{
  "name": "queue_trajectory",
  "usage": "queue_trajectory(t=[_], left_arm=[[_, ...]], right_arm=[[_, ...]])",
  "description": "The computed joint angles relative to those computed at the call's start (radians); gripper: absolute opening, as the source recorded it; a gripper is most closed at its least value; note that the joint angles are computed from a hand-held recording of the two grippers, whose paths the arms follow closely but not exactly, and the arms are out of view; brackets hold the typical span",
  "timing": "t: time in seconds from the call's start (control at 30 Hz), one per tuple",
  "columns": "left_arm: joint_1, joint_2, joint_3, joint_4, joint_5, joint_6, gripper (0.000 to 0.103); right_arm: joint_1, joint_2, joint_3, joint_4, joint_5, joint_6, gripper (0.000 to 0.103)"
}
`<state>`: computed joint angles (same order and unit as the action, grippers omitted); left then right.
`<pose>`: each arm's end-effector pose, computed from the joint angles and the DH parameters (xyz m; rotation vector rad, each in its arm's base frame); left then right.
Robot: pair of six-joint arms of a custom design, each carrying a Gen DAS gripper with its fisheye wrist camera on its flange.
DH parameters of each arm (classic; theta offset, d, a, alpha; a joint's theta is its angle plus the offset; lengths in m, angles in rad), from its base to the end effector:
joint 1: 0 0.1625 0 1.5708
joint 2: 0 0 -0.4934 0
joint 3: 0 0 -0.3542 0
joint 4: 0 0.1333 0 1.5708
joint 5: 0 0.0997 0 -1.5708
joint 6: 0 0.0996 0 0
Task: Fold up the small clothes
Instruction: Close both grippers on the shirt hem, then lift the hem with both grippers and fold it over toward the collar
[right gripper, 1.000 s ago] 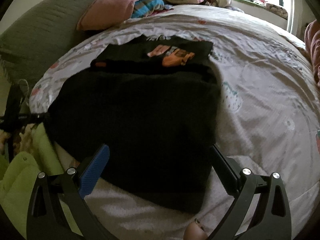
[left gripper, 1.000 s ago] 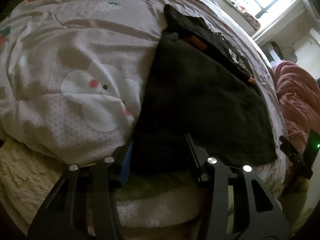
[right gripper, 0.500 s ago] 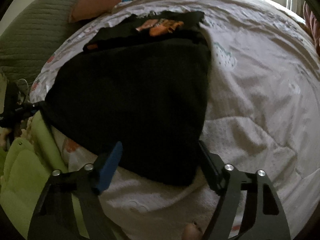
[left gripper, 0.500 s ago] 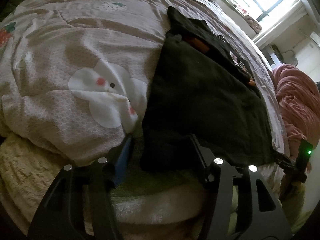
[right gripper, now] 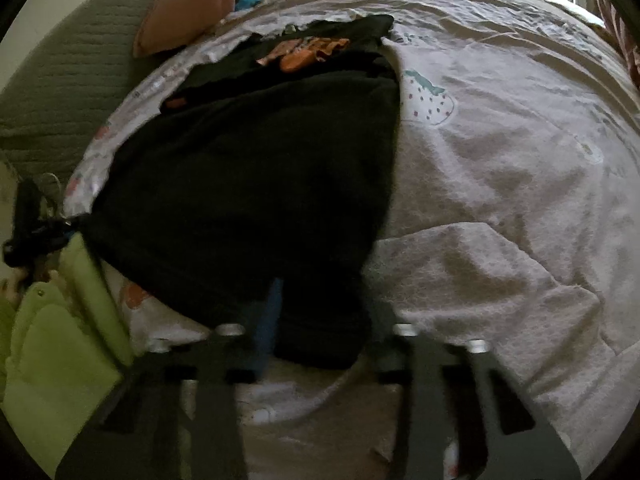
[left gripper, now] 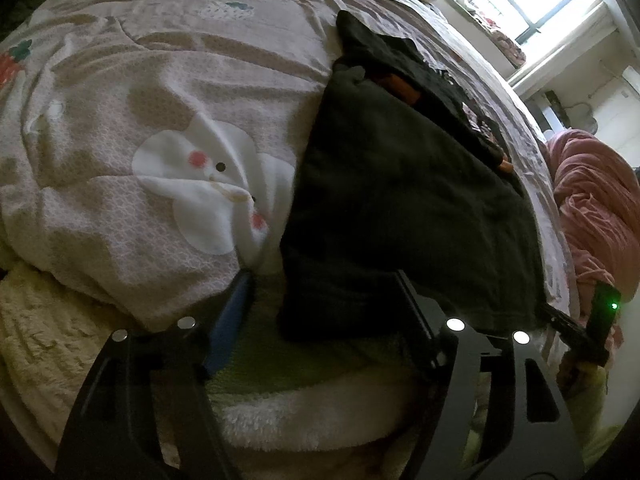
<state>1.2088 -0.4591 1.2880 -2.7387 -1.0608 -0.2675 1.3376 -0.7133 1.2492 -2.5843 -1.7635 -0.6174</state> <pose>-0.1148 -0.8169 0.0712 0.0072 2.6893 -0.6540 -0.0763 -0.8156 0.2635 0.4581 -2.6915 0.4964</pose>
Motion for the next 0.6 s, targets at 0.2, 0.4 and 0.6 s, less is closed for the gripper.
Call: queue_trajectory(t=[0.2,0.4,0.6], left_arm=[[-0.012,0.011,-0.014,0.002,0.045,0.0,0.017],[-0.031,0.002,0.008,-0.094,0.024,0.059,0.005],[-0.053,-0.007,-0.006,-0.166,0.019,0.109,0.005]], right_arm=[[-0.005,-0.021,0.024,-0.037,0.074,-0.027,0.009],[-0.003,-0.048,0.026,-0.071,0.19,-0.048,0.009],[0.004,-0.054,-0.001,-0.116,0.282,-0.061,0.008]])
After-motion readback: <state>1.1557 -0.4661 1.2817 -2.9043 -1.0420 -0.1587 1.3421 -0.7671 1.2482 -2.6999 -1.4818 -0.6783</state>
